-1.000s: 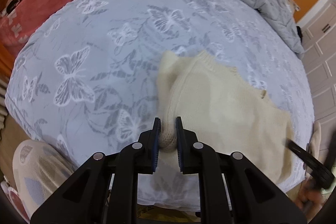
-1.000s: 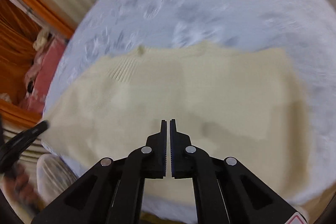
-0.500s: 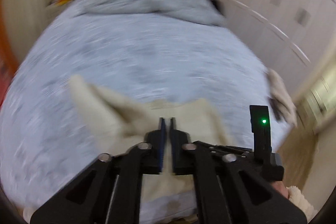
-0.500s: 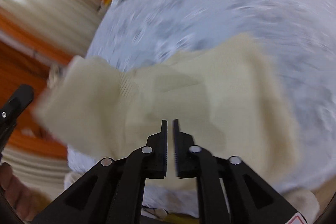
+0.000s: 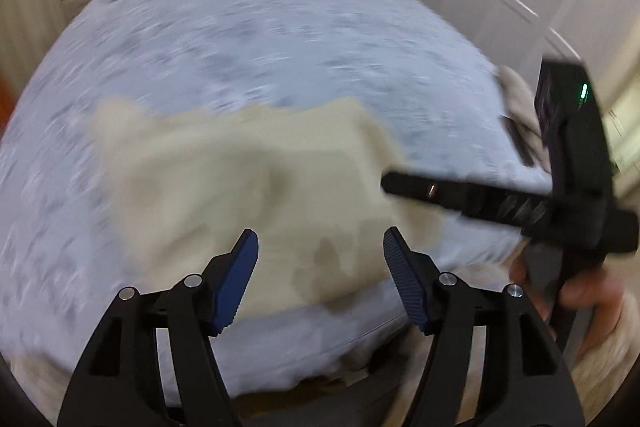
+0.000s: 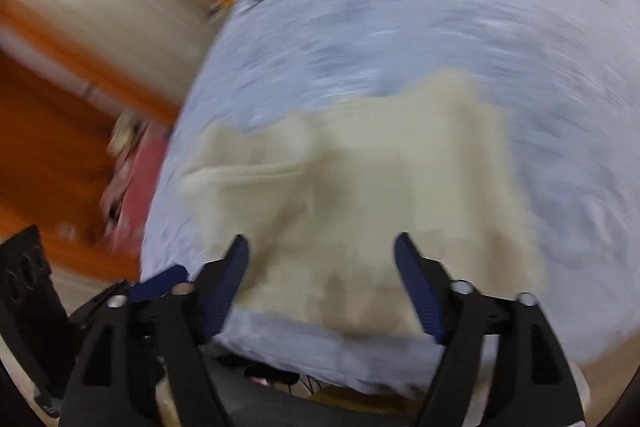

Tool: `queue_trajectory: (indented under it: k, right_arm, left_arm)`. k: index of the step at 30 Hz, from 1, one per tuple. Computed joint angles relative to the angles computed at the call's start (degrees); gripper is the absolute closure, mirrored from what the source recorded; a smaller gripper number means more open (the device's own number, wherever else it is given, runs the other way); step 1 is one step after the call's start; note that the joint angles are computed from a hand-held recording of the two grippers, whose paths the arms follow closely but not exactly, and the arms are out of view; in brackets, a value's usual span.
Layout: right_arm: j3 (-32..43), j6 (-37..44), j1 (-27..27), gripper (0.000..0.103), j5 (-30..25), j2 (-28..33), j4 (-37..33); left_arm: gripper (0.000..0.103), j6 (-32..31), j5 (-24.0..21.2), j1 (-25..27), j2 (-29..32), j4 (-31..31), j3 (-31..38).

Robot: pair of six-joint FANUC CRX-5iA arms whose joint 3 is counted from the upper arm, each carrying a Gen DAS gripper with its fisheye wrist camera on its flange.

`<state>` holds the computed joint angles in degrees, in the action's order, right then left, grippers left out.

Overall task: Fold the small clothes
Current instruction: 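Grasp the folded cardigan with the right gripper while the left gripper holds its edge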

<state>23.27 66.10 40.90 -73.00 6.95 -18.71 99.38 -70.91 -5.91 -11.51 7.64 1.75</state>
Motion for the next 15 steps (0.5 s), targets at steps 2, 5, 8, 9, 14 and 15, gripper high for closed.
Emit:
queue_trajectory:
  k: [2, 5, 8, 9, 14, 15]
  right_arm:
    - [6.25, 3.68, 4.43, 0.022, -2.1, 5.33, 3.8]
    - [16.78, 9.85, 10.1, 0.02, -7.5, 14.26, 10.44]
    - [26.08, 13.29, 12.11, 0.076, -14.53, 21.58, 11.89]
    - [30.17, 13.32, 10.79, 0.094, -18.48, 24.17, 8.06]
    - [22.26, 5.02, 7.99, 0.095, -9.93, 13.15, 5.29]
    - [18.53, 2.65, 7.22, 0.095, -7.17, 9.45, 5.22]
  left_arm:
    - [0.033, 0.48, -2.32, 3.76, -3.73, -0.47, -2.67]
    - [0.03, 0.28, -5.97, 9.87, -8.38, -2.3, -5.34]
    - [0.03, 0.29, -8.54, 16.24, -11.4, -1.14, -8.29]
    - [0.03, 0.4, -8.62, 17.68, -12.15, -0.33, -8.98]
    - [0.03, -1.02, -6.69, 18.77, -12.93, 2.11, -9.81]
    - [0.03, -2.15, -5.76, 18.62, -12.96, 3.16, -10.08]
